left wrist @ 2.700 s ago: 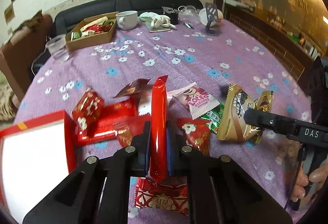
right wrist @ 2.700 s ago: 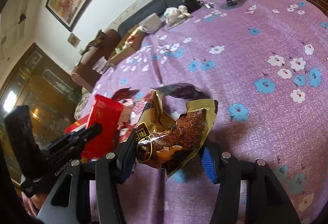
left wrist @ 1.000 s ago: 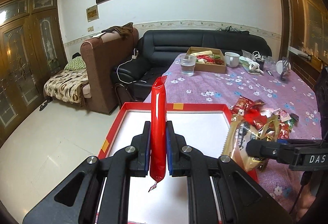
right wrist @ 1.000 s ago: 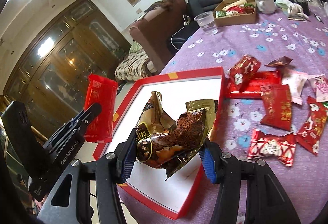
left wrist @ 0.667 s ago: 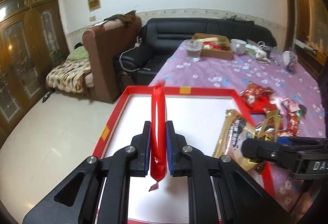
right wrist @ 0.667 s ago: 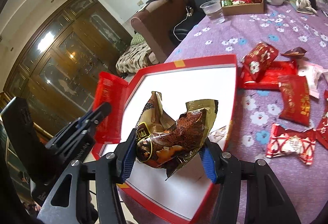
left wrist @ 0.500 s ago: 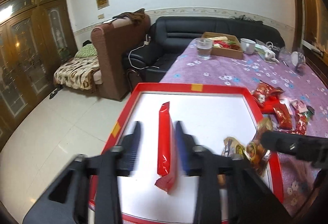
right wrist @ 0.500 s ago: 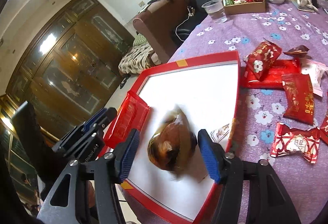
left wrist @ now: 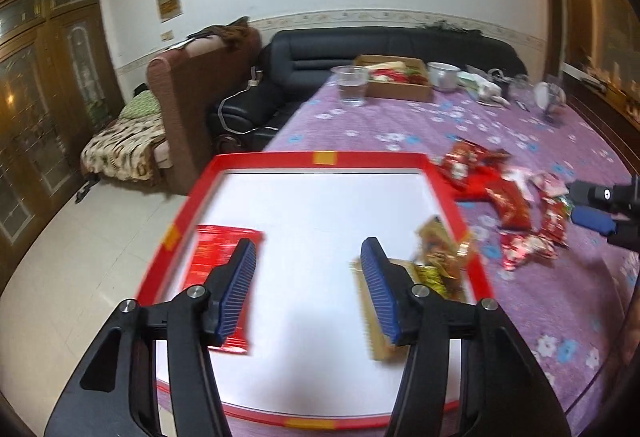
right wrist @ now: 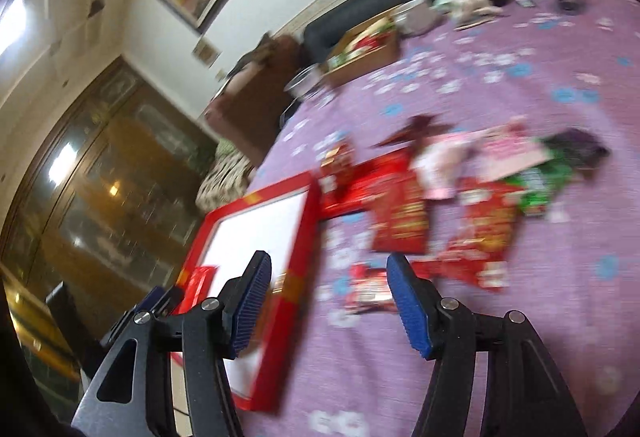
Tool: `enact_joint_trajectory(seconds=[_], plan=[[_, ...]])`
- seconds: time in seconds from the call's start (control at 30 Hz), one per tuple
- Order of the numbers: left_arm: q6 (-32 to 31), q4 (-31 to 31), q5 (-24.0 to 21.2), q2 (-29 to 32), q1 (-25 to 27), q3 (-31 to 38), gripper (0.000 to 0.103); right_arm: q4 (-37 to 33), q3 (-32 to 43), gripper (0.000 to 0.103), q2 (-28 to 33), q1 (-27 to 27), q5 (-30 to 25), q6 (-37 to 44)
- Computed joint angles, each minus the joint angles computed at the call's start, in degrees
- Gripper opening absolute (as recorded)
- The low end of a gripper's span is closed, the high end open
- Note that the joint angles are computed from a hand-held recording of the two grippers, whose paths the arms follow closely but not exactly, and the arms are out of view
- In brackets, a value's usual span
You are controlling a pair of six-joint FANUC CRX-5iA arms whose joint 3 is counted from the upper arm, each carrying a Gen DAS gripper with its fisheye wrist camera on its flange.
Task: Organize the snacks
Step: 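Carry both packets over the tray and open both grippers to drop them, then grasp the red-and-white candy with the left gripper while the right grasps a red packet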
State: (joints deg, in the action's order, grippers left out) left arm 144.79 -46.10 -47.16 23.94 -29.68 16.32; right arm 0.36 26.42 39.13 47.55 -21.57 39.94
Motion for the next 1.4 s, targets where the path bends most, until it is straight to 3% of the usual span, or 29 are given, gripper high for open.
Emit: enact_joint_trajectory(seconds=[0.07, 0.2, 0.33, 0.63, 0.7, 0.77, 0.8, 0.93, 1.0, 1.1, 1.23, 1.4], plan=[[-0.94, 0.31, 0.69, 0.29, -0.87, 0.31, 0.063, 4.08, -5.04, 0.065, -2.26, -0.57, 2.60, -5.32], [-4.56, 1.51, 2.52, 0.62, -2.19, 0.66, 0.064, 11.51, -11.12, 0.065, -4.86, -1.45, 4.62, -14.17], [-8.37, 3.45, 3.58, 1.13, -2.79, 1.06, 0.067, 13.83, -11.44, 0.065, -4.84, -2.33, 2.17, -19.43], [-12.40, 6.76, 4.07, 1.73, -2.69, 1.07, 0.068, 10.85, 8.95, 0.062, 6.83, -1.88, -18.06, -13.24], [-12.78, 7.41, 4.13, 1.75, -2.41, 1.06, 0.068, 12.13, 13.04, 0.051, 9.73, -1.40, -21.50, -13.23], [-13.98, 9.03, 4.68, 1.62, -1.83, 0.88, 0.068, 19.07, 15.75, 0.036, 12.37, -0.22, -25.51, -14.51], [-15.06, 10.24, 5.11, 1.62, -1.46, 0.86, 0.068, 20.91, 15.97, 0.035, 12.88, 0.12, -25.97, -14.40], [-21.76, 17.20, 7.66, 2.41, 0.01, 1.46, 0.068, 23.82, 9.88, 0.033, 10.27, -0.04, -21.27, -16.81], [-25.58, 20.93, 9.13, 3.18, 0.45, 2.16, 0.068, 23.68, 4.21, 0.033, 7.35, -1.04, -15.56, -19.24], [-32.46, 26.59, 9.63, 6.05, 0.83, 5.32, 0.083, 19.69, -1.84, 0.033, 3.73, -2.88, -7.16, -20.77], [-38.91, 31.54, 5.80, 11.86, 0.88, 12.68, 0.083, 18.17, -7.23, 0.033, 0.87, -4.53, -0.27, -25.44], [-42.79, 36.48, -2.28, 19.52, 1.33, 22.53, 0.083, 17.53, -7.92, 0.033, 0.27, -4.86, 0.06, -26.51]])
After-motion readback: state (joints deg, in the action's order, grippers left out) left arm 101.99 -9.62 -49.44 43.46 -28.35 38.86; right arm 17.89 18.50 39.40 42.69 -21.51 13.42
